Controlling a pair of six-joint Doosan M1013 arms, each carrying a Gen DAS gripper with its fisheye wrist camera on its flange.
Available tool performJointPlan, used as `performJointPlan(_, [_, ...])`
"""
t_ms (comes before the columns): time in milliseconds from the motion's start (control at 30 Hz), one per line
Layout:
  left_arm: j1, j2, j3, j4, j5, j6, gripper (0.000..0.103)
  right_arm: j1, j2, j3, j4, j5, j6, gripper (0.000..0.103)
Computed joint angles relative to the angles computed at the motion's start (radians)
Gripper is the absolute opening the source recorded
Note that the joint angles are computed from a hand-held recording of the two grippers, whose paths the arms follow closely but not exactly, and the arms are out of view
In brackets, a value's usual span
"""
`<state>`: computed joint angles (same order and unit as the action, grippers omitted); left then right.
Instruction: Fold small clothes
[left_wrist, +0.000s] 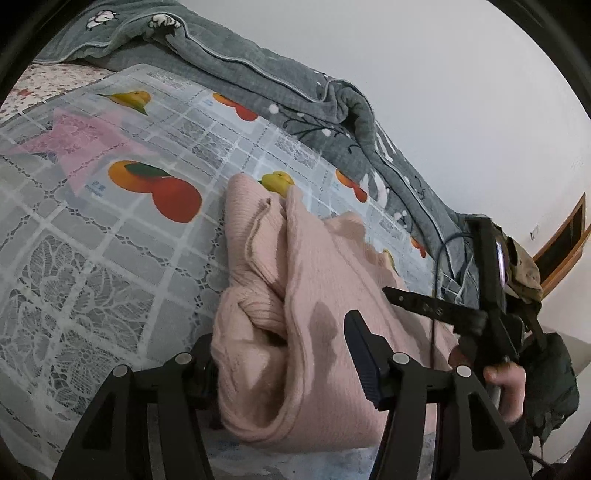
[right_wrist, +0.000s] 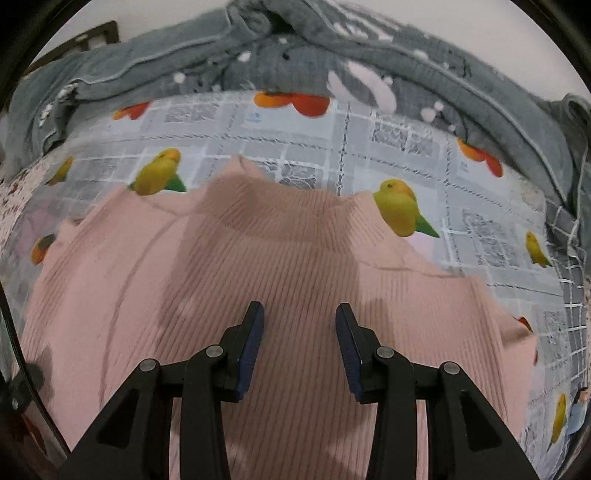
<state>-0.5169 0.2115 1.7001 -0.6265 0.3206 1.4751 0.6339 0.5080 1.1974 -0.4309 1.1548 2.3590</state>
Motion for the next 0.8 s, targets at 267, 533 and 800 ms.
performJointPlan(267, [0.000,0.003,-0.005,0.016,0.004,0.000,0.057,-0.014,0.023,-0.032,-0.008,-0.004,0.006,0.040])
performJointPlan(533, [-0.003,0.008,-0.011,0.053,0.002,-0.035,0.057,0.037,-0.030,0.030,-0.056,0.012,0.016,0.039])
performJointPlan(800, [-0.004,0.012,-0.017,0.055,0.003,-0.033,0.060,0.084,-0.102,0.116,-0.030,-0.008,0.048,0.038])
